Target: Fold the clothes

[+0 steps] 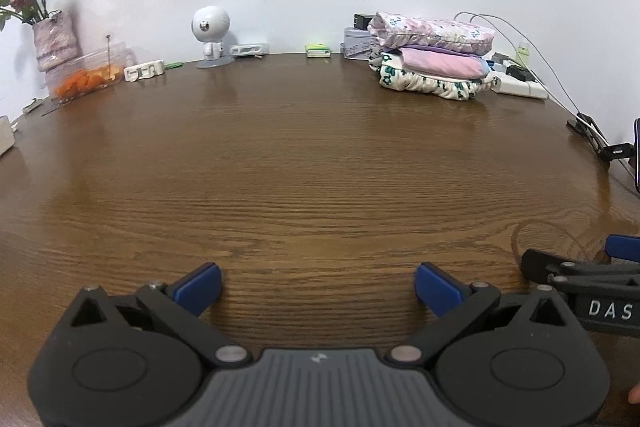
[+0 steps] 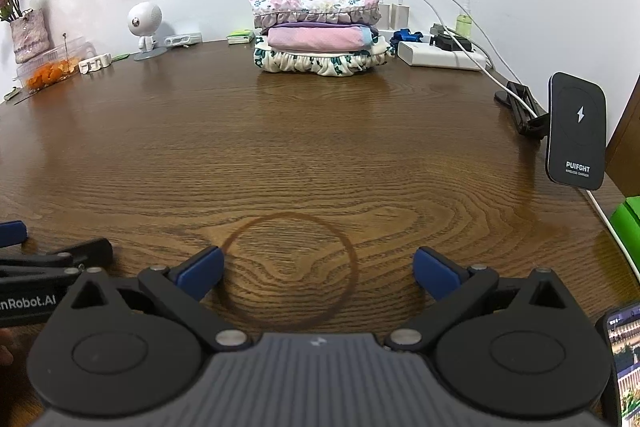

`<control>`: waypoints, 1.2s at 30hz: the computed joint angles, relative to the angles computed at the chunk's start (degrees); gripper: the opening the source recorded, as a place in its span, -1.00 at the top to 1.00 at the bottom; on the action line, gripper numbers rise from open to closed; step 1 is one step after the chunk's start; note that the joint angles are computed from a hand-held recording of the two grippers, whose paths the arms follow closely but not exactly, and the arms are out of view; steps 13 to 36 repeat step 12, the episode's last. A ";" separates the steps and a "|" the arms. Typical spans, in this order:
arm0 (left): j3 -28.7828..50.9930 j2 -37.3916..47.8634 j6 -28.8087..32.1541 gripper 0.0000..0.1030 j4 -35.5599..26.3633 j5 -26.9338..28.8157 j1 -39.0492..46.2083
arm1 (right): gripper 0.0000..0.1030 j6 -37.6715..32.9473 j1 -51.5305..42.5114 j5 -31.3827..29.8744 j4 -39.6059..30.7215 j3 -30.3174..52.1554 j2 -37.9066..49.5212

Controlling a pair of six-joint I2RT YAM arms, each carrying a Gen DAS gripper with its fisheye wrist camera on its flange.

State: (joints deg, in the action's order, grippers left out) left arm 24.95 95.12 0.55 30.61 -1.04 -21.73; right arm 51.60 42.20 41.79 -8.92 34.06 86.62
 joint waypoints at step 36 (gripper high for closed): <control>0.41 0.24 -0.54 -1.00 -0.18 -0.73 -0.55 | -0.99 2.88 2.38 1.16 -1.63 0.24 0.30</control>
